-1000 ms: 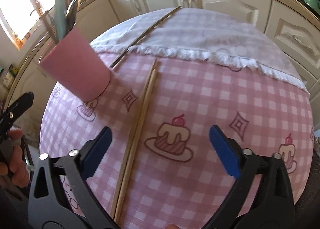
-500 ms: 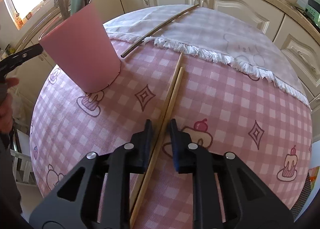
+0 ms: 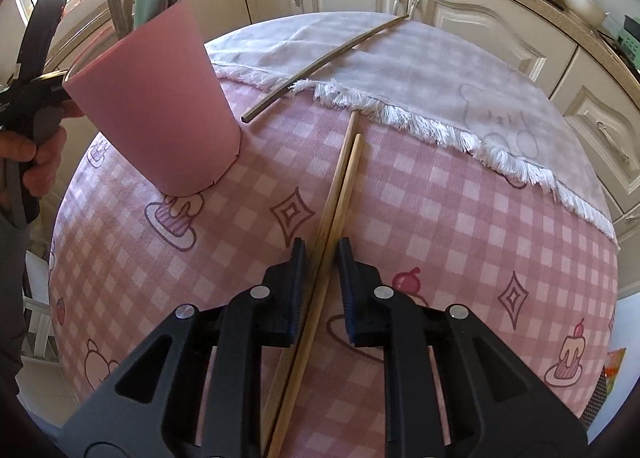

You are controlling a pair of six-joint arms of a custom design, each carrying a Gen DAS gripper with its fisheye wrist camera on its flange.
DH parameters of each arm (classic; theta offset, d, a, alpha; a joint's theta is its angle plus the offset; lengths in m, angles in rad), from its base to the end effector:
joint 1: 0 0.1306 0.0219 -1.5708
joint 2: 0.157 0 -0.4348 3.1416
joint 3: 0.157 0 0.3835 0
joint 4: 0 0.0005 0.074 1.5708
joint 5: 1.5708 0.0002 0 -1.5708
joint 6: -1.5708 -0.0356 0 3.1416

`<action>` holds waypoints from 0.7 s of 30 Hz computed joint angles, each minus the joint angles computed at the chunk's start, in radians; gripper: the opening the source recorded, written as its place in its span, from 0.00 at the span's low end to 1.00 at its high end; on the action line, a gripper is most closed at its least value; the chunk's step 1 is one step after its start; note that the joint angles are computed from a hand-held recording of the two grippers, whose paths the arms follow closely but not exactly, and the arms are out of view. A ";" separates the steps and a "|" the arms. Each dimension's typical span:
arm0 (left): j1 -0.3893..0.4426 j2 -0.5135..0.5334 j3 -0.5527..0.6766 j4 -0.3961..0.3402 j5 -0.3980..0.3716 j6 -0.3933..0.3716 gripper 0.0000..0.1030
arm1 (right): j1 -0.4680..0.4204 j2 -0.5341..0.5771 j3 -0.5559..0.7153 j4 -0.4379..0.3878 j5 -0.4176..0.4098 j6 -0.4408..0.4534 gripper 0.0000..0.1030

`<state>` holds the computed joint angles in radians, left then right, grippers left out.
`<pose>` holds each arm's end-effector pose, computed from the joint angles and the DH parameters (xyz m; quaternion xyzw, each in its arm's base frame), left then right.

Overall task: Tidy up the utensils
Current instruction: 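Close the right gripper on the two chopsticks together, then grasp the chopstick on the white cloth with the left gripper while the right gripper holds its two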

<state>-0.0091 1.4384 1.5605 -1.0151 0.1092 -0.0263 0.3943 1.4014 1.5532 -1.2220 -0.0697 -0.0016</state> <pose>0.4816 -0.0088 0.5266 0.0348 0.9412 -0.0486 0.3324 0.4128 0.1739 0.5272 -0.1974 0.9480 0.0818 0.2361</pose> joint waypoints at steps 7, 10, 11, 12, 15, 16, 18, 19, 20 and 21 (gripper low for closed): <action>0.014 0.104 0.129 -0.064 0.093 -0.061 0.96 | -0.002 0.006 0.006 -0.006 -0.006 0.023 0.17; 0.024 0.162 0.200 -0.097 0.156 -0.111 0.96 | -0.007 0.002 0.003 -0.007 -0.017 0.022 0.17; 0.025 0.173 0.214 -0.103 0.171 -0.121 0.96 | -0.007 0.002 0.003 -0.009 -0.019 0.021 0.17; 0.028 0.195 0.239 -0.113 0.189 -0.135 0.96 | -0.008 0.002 0.003 -0.010 -0.019 0.021 0.17; 0.025 0.259 0.317 -0.149 0.220 -0.157 0.96 | -0.005 0.005 0.007 -0.017 -0.012 0.018 0.17; 0.022 0.282 0.347 -0.162 0.226 -0.159 0.96 | -0.002 0.006 0.009 -0.019 -0.005 0.016 0.17; 0.015 0.322 0.399 -0.188 0.238 -0.164 0.95 | 0.004 0.008 0.011 -0.020 0.007 0.006 0.17; 0.006 0.350 0.438 -0.207 0.243 -0.172 0.95 | 0.006 0.009 0.012 -0.022 0.012 -0.001 0.17; -0.003 0.369 0.465 -0.220 0.245 -0.177 0.95 | 0.009 0.012 0.015 -0.024 0.017 -0.006 0.17; -0.012 0.389 0.495 -0.237 0.248 -0.183 0.95 | 0.010 0.013 0.017 -0.026 0.019 -0.012 0.17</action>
